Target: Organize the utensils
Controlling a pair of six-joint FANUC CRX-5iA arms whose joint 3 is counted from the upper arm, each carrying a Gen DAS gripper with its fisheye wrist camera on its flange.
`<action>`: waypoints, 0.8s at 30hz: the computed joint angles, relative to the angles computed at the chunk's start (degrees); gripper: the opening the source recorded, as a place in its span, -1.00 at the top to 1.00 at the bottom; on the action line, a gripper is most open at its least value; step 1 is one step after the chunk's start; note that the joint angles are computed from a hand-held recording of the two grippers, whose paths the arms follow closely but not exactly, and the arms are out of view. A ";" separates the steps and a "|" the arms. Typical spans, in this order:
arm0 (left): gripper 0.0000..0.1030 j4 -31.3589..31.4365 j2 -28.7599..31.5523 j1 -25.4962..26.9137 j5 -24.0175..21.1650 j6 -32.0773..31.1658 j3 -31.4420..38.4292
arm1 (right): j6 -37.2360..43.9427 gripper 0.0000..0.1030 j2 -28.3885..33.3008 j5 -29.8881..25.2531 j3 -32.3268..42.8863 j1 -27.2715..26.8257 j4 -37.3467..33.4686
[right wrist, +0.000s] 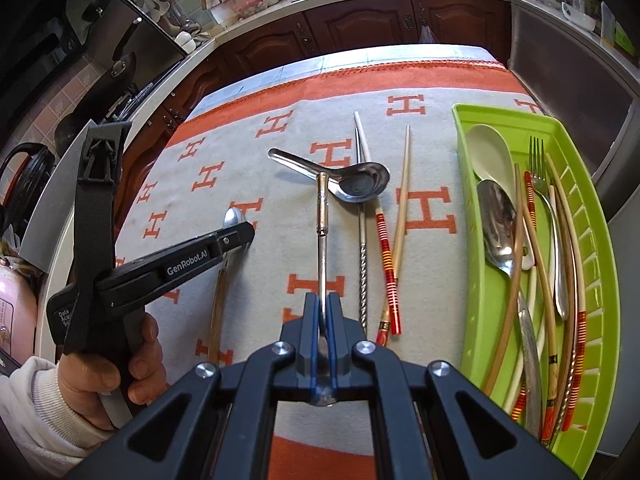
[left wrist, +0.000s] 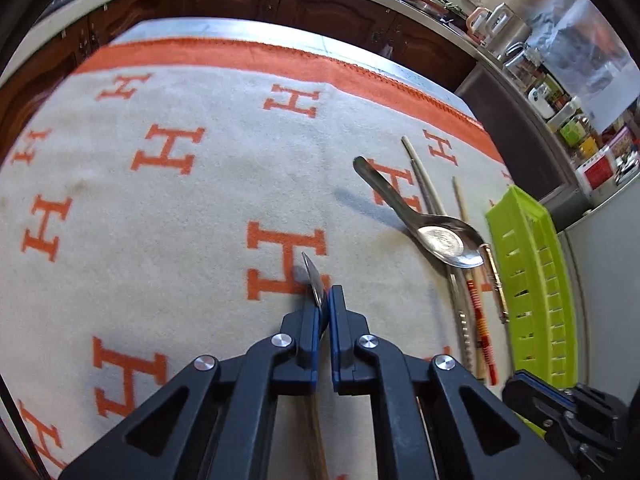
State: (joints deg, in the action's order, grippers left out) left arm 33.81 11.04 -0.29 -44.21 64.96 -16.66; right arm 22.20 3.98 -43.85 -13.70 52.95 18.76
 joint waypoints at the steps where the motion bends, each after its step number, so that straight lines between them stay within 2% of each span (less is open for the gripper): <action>1: 0.97 1.92 0.03 0.33 -1.00 -0.94 -0.34 | -0.02 0.93 -0.20 0.12 -0.13 -0.14 -0.16; 6: 0.97 10.55 -1.37 1.34 -6.04 -6.81 -2.08 | -1.60 0.93 -1.73 0.98 -1.38 -0.46 0.53; 12: 0.96 15.79 -2.62 0.74 -12.47 -8.45 -0.76 | -7.79 0.93 -4.88 1.65 -4.30 0.05 4.83; 17: 0.96 15.55 -2.35 -3.92 -13.51 -8.46 3.16 | -14.75 0.93 -8.75 -1.24 -7.63 0.01 9.07; 24: 0.96 10.49 2.73 -13.27 -11.96 -6.49 11.17 | -16.79 0.93 -11.64 -7.38 -10.54 -2.72 9.22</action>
State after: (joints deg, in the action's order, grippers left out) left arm 44.30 13.77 -13.56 -56.17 58.47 -5.50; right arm 5.41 -7.66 -51.23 -24.24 50.23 27.98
